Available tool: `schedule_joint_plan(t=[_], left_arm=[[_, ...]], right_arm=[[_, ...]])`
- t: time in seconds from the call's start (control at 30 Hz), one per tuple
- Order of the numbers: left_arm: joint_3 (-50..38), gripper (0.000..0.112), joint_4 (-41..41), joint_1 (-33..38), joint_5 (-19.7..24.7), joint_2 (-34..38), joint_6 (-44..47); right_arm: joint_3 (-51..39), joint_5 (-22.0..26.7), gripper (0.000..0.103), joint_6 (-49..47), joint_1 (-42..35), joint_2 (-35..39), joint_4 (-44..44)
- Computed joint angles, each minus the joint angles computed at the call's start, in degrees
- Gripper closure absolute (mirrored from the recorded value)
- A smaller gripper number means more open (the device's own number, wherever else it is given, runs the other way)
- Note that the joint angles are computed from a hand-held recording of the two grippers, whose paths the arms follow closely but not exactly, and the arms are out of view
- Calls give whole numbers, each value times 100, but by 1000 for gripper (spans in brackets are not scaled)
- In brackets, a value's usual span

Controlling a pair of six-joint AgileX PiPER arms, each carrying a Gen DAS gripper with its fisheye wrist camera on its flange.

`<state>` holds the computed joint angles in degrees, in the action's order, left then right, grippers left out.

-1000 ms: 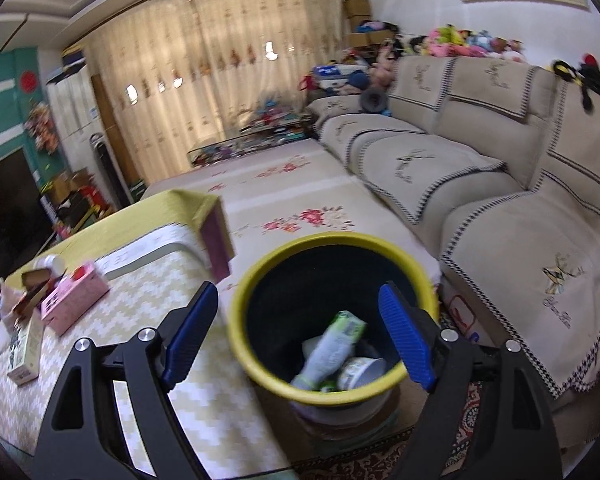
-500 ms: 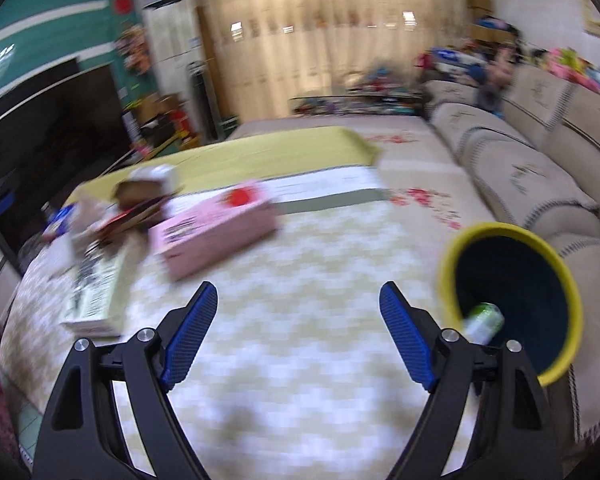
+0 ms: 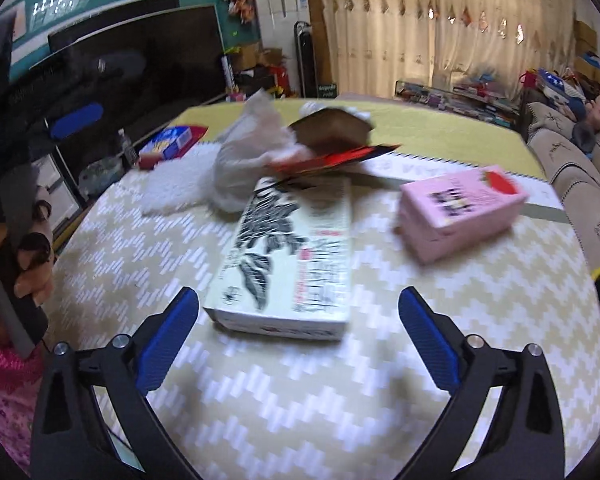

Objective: Collect trash
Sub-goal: 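Reach the right tool to the white leaf-print tea box and grasp it, then carry the tea box over the bin and open the right tool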

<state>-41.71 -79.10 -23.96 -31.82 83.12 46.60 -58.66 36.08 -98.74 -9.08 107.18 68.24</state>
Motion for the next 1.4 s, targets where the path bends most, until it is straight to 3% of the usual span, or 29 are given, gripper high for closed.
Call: schedule_joint_plan(t=[0.17,0.4,0.57,0.6,0.83,1.07,1.27,1.4], left_arm=[[-73,16,-162,-216,-173,54,218],[-56,16,-53,-240,-65,22,82],[-83,16,-141,-202,39,35,107],[-103,16,-160,-196,71,65,122],[-208,16,-341,-263,12,211,321],[-234,16,-368,-309,-45,296,346],[-243,16,-308,-328,-49,323,317],[-223,16,-230,-318,37,301,237]], right_arm=[[-182,-425,8,733,385,209,-381],[-405,-836,8,1477,822,404,-975],[-406,-1113,33,1525,944,449,-1021],[-429,-1076,33,1496,907,457,-1011],[-160,5,34,376,-51,70,-561],[-529,1401,35,551,-1037,-56,-1083],[-851,1794,35,780,-1406,20,-1094],[-1008,1746,35,881,-1531,100,-1077]])
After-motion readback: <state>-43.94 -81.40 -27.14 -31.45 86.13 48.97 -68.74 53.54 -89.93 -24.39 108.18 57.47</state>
